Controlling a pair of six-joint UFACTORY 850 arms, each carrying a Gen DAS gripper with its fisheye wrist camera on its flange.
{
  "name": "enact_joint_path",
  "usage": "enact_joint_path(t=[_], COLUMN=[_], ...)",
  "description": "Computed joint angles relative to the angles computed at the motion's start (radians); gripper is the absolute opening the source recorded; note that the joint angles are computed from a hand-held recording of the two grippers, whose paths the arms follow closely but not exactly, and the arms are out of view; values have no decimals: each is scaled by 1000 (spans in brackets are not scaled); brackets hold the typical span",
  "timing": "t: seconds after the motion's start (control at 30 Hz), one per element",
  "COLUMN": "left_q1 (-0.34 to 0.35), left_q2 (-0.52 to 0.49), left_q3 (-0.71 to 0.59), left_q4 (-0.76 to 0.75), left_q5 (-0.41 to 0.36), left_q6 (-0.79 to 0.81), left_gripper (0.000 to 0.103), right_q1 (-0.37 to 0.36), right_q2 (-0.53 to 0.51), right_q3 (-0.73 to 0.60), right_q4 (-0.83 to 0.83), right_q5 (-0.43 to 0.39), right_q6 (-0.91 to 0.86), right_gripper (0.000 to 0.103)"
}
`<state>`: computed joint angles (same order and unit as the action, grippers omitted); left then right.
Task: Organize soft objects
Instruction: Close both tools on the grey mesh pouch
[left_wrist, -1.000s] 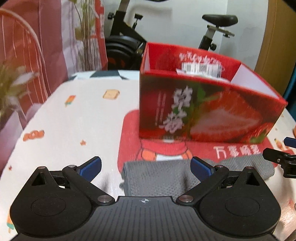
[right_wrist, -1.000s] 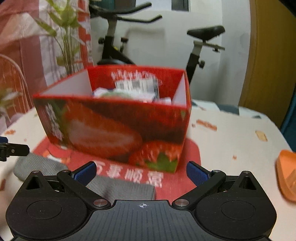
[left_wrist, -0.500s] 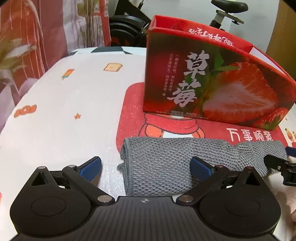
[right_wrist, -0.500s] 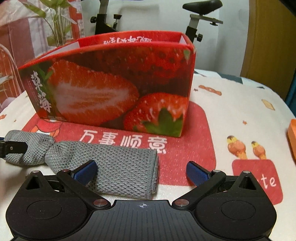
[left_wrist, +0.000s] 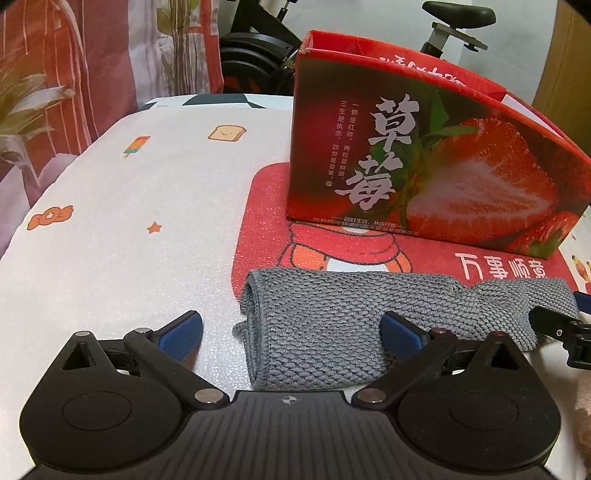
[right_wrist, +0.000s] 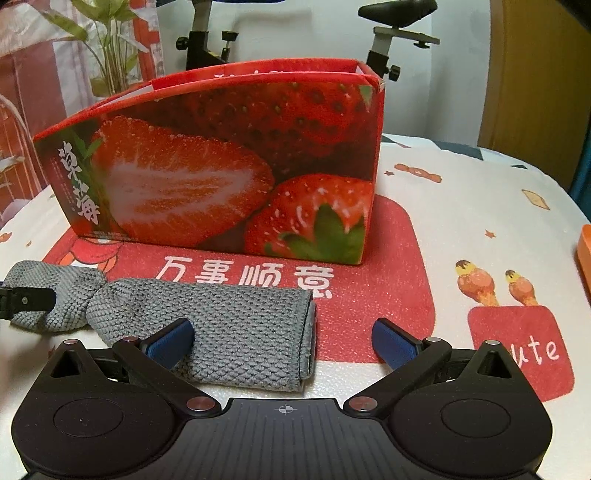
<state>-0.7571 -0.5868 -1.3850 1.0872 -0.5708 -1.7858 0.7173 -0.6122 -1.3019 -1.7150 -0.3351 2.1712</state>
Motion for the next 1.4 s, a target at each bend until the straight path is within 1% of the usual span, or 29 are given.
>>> enact_joint_path(t=[0.2, 0.53, 0.67, 0.73, 0.8, 0.87, 0.93, 1.0, 1.03, 1.1, 1.17, 1.27, 1.33, 1.37, 1.4], left_q1=[-4, 7, 0, -4, -7, -12, -20, -22, -23, -24, -27, -30, -32, -33, -36], left_q2=[0, 2, -2, -1, 3, 6, 4, 8, 10, 12, 13, 17, 20, 21, 19], left_q3=[4, -4, -10, -6, -1, 1, -1, 5, 8, 11, 11, 15, 19, 21, 18], left_q4=[17, -32, -30, -11, 12, 30, 49, 66, 72, 77, 79, 87, 96, 100, 100], left_q5=[-10, 1, -14, -13, -1, 6, -1, 7, 12, 18, 19, 26, 34, 39, 35], left_q6=[-14, 49, 48, 36, 34, 39, 47, 39, 35, 36, 43, 44, 44, 46, 54], left_gripper=[103, 103, 102, 98, 87, 80, 75, 67, 66, 60, 58, 51, 44, 41, 38], right_q1=[0, 0, -1, -1, -2, -1, 0, 1, 1, 1, 1, 2, 0, -2, -5], right_q2=[-7, -8, -10, -10, -11, -10, -9, -5, -3, 2, 6, 8, 11, 14, 17], right_q3=[-19, -21, -27, -30, -34, -35, -35, -31, -29, -24, -22, -22, -19, -15, -12], right_q4=[86, 93, 129, 148, 172, 178, 177, 163, 151, 129, 107, 100, 81, 48, 9], right_q5=[-2, -2, 5, 9, 14, 20, 25, 31, 36, 47, 61, 71, 80, 94, 113], right_q6=[-76, -91, -133, -151, -173, -180, -182, -172, -166, -150, -134, -128, -107, -76, -39], right_gripper=[103, 103, 103, 103, 103, 102, 98, 90, 88, 79, 72, 68, 60, 51, 44])
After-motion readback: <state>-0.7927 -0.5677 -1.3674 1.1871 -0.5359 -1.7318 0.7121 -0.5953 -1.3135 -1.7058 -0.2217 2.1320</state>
